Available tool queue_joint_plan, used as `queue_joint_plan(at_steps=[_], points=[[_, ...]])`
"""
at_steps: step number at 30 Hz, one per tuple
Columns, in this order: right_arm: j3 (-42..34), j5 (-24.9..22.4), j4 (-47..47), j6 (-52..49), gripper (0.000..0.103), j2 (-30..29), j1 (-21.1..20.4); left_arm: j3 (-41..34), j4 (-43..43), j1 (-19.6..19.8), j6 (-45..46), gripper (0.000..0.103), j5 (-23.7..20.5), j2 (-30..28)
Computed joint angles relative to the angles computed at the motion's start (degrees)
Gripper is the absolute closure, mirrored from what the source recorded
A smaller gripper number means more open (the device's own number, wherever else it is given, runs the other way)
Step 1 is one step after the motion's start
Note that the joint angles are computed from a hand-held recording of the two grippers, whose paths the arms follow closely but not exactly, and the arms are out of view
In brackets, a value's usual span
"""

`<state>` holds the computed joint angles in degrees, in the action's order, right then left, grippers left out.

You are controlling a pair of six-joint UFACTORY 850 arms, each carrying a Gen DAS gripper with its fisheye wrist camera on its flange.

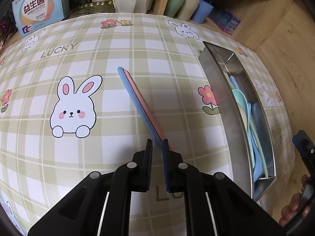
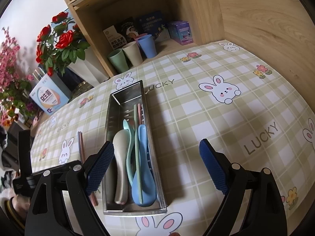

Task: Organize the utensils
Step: 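Move the left tool to the blue chopstick and close on it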

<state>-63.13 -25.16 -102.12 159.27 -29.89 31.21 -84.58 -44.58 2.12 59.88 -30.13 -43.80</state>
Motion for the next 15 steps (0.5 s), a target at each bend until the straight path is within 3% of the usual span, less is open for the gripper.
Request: queue_joint_plan(at_steps=[4, 7, 15], points=[[-0.07, 0.07, 0.17, -0.19, 0.018, -0.08, 0.0, 0.45, 0.1, -0.45, 0.71, 0.093, 1.98, 0.26], [-0.15, 0.07, 0.29, -0.23, 0.018, -0.19, 0.01, 0.22, 2.48, -0.86, -2.44, 0.084, 4.07, 0.14], [0.3, -0.23, -0.47, 0.71, 0.018, 0.14, 0.05, -0.41, 10.78, -1.06, -11.38, 0.081, 4.19, 0.38]])
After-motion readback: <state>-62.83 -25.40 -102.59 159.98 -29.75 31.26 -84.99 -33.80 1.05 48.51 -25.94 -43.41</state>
